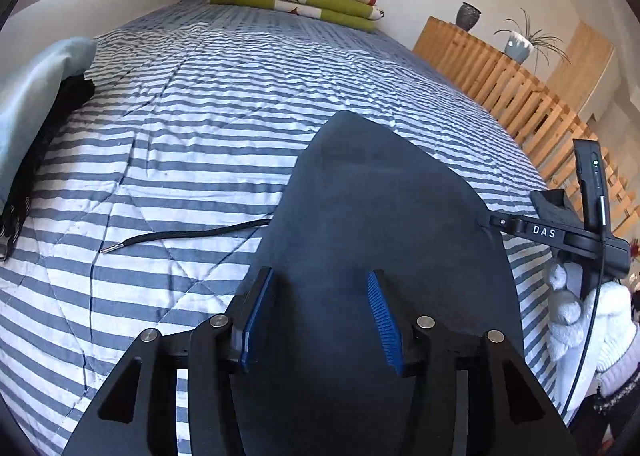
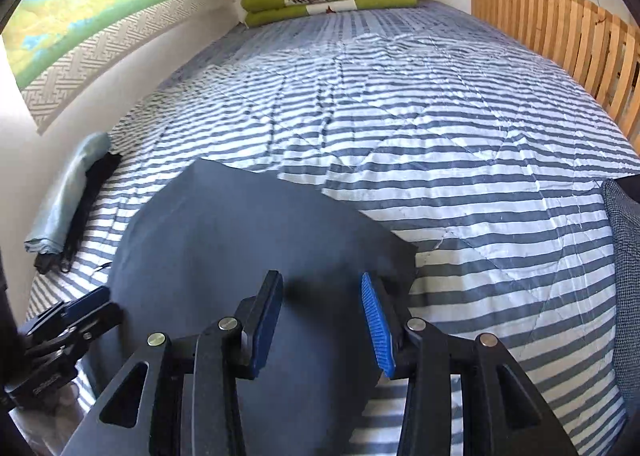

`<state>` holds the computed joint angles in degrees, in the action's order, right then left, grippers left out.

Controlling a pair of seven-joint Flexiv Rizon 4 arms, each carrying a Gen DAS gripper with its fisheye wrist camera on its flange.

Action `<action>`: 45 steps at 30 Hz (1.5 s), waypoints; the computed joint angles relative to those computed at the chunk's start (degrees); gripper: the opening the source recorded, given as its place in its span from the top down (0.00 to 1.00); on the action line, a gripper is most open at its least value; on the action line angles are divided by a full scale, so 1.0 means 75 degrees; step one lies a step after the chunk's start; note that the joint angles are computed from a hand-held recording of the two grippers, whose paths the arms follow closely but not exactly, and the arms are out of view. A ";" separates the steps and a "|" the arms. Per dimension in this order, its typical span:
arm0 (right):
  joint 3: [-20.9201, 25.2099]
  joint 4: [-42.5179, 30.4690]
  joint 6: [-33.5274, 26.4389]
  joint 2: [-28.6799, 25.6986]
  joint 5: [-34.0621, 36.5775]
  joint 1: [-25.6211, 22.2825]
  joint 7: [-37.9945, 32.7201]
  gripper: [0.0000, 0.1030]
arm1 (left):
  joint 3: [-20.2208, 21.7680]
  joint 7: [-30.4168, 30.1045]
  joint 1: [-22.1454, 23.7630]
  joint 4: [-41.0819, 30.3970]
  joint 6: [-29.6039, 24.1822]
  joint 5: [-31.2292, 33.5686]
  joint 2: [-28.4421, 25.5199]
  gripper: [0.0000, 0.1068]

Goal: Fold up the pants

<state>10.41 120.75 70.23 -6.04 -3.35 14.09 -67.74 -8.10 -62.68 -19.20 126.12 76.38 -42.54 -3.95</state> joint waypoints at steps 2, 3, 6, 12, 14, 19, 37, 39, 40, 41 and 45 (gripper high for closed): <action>-0.0289 -0.0041 -0.0137 -0.0220 -0.0518 -0.0011 0.0560 0.66 | 0.0047 0.0030 0.0040 0.0049 -0.0069 0.0026 0.0037 0.46; -0.0313 -0.0059 -0.0137 -0.0269 -0.0391 -0.0115 0.0596 0.64 | 0.0048 0.0150 0.0046 0.0101 -0.0061 -0.0092 0.0071 0.45; -0.0101 -0.0097 -0.0289 -0.0060 0.0808 -0.0495 0.0262 0.60 | 0.0150 0.0228 0.0091 0.0161 -0.0141 -0.0093 0.0199 0.44; 0.0061 0.0245 -0.1238 0.1362 0.4027 -0.0575 -0.2025 0.44 | 0.0319 0.1080 0.0237 -0.0293 -0.1203 -0.1718 0.0226 0.25; -0.0008 0.0502 -0.1402 0.1743 0.4422 -0.0351 -0.2240 0.38 | 0.0387 0.0926 0.0494 -0.0792 -0.2171 -0.1300 -0.0042 0.20; -0.0119 0.0917 -0.1245 0.2017 0.4810 0.0119 -0.1913 0.37 | 0.0386 -0.0194 0.0979 -0.2260 -0.4131 0.1052 -0.0934 0.20; -0.0285 -0.0473 -0.2149 0.0692 0.5711 -0.0162 -0.2569 0.40 | -0.0062 -0.0067 0.0977 -0.3235 -0.5202 0.1123 -0.1896 0.30; -0.0187 -0.0573 -0.2190 0.0595 0.5727 -0.0189 -0.2607 0.47 | -0.0068 -0.0031 0.0972 -0.3160 -0.5176 0.1094 -0.1844 0.34; -0.0128 -0.0585 -0.2154 0.0555 0.5597 -0.0172 -0.2539 0.52 | -0.0072 -0.0041 0.0983 -0.3095 -0.5159 0.1001 -0.1813 0.37; -0.0074 -0.0572 -0.2079 0.0527 0.5461 -0.0152 -0.2440 0.57 | -0.0071 -0.0037 0.0979 -0.3044 -0.5127 0.0961 -0.1781 0.39; 0.0041 -0.0600 -0.2117 0.0488 0.5612 -0.0178 -0.2539 0.84 | -0.0075 0.0126 0.0902 -0.2873 -0.4842 0.0941 -0.1602 0.44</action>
